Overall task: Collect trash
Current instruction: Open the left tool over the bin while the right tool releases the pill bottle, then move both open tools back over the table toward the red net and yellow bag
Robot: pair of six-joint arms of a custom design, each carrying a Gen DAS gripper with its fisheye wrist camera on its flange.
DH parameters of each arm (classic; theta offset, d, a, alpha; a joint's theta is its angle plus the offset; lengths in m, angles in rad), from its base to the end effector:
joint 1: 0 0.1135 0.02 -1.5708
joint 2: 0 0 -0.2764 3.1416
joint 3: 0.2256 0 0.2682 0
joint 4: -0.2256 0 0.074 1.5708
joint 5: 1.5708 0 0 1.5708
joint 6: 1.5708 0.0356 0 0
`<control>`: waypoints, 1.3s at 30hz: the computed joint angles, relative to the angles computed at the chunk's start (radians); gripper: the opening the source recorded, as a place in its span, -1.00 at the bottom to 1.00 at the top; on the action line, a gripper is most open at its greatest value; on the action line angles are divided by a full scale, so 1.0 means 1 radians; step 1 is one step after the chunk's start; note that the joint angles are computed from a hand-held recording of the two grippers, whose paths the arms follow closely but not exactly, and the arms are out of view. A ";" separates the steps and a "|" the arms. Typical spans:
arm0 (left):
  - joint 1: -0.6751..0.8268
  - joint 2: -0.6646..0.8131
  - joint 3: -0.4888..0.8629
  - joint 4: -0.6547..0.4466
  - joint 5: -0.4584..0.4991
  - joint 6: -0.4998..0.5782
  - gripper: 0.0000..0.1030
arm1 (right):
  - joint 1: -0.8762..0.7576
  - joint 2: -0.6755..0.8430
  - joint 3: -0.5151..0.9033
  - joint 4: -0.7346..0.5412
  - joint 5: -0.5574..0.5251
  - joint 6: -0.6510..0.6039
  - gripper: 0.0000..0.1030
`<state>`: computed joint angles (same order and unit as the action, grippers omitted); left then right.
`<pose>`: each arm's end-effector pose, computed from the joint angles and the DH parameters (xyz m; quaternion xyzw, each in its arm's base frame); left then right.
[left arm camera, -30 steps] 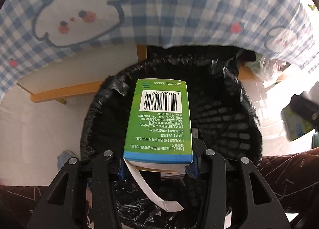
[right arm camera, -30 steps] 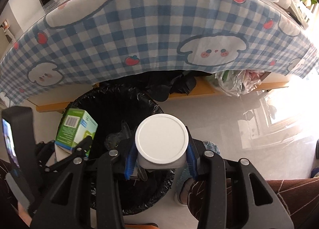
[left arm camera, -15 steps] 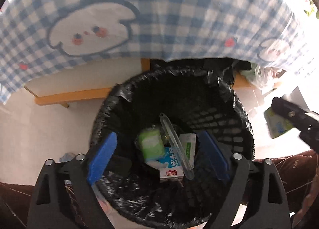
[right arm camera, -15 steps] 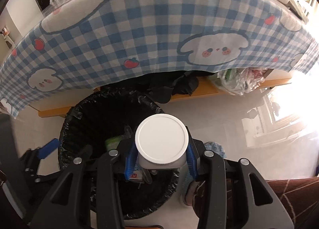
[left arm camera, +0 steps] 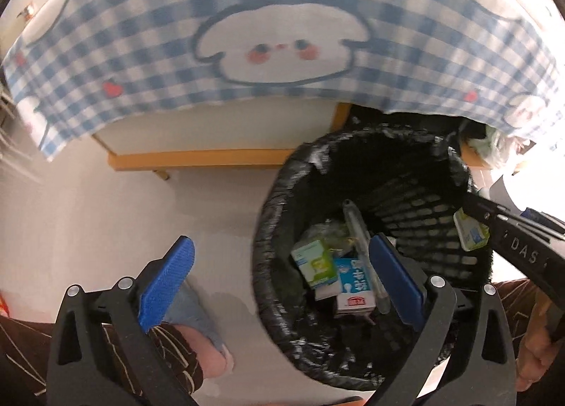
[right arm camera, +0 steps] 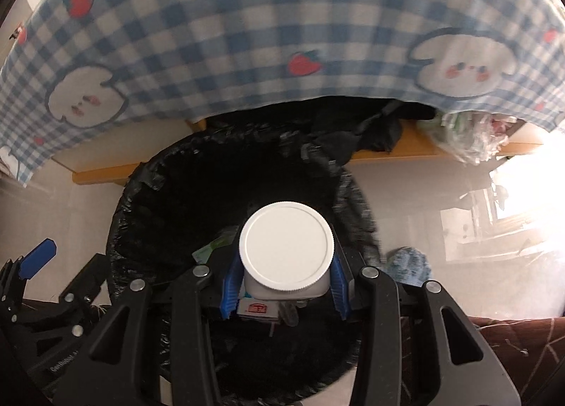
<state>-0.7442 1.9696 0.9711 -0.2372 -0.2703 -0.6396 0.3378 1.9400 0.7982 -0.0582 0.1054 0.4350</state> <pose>0.2675 -0.2334 0.0787 0.0286 0.9768 -0.0031 0.2120 0.3057 0.1034 0.0565 0.0574 0.9799 0.0214 0.1900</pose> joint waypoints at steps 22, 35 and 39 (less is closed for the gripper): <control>0.079 -0.007 -0.073 0.053 0.015 -0.015 0.88 | 0.141 0.263 0.196 -0.009 -0.023 0.051 -0.23; 0.091 -0.040 -0.068 0.029 -0.011 -0.021 0.89 | 0.146 0.176 0.130 0.042 0.017 0.091 0.51; 0.091 -0.074 -0.073 0.004 -0.026 -0.036 0.88 | 0.130 0.112 0.099 0.032 0.025 0.100 0.77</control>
<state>-0.6532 1.8954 0.8981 -0.2337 -0.2963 -0.6759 0.4682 2.0516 0.8975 -0.0261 0.1300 0.5354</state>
